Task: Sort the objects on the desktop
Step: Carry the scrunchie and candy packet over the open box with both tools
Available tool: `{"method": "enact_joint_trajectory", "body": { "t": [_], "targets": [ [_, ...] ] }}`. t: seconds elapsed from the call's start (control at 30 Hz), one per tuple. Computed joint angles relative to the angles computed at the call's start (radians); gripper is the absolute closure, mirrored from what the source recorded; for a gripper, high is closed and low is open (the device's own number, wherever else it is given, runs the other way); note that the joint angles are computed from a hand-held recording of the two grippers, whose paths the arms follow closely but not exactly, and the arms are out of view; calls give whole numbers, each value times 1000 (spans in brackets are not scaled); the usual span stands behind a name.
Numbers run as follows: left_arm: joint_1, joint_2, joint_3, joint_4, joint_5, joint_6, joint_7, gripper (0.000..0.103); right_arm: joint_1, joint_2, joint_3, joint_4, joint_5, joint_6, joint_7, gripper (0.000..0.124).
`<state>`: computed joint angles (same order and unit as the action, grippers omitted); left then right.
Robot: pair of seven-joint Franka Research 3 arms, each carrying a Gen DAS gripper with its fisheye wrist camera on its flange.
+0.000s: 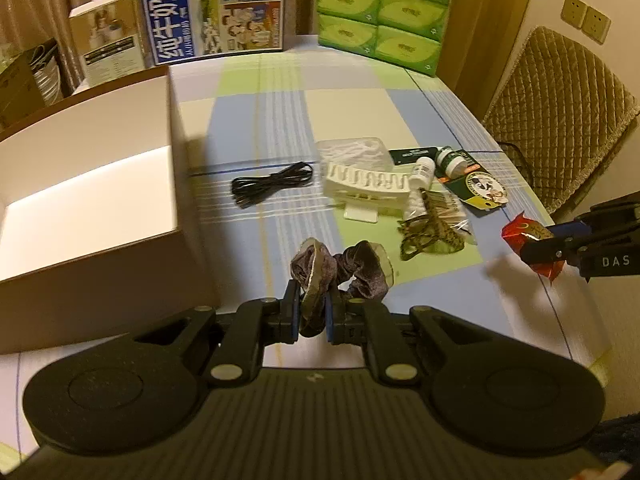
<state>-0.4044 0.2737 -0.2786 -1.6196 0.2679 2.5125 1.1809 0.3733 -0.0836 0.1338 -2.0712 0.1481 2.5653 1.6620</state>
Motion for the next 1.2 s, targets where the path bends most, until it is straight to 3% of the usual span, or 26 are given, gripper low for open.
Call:
{"method": "enact_joint_trajectory", "body": {
  "t": [0.33, 0.7, 0.97, 1.2],
  "targets": [
    [68, -144, 9, -155, -69, 62, 26, 95, 61, 86, 31, 124, 23, -19, -36, 99],
    [140, -267, 44, -260, -156, 132, 95, 94, 149, 250, 43, 358, -8, -18, -28, 99],
    [189, -267, 74, -245, -165, 163, 140, 95, 227, 428, 37, 621, -39, -26, -21, 99],
    [237, -226, 93, -201, -184, 167, 195, 94, 306, 649, 6, 958, -72, -99, -16, 99]
  ]
}}
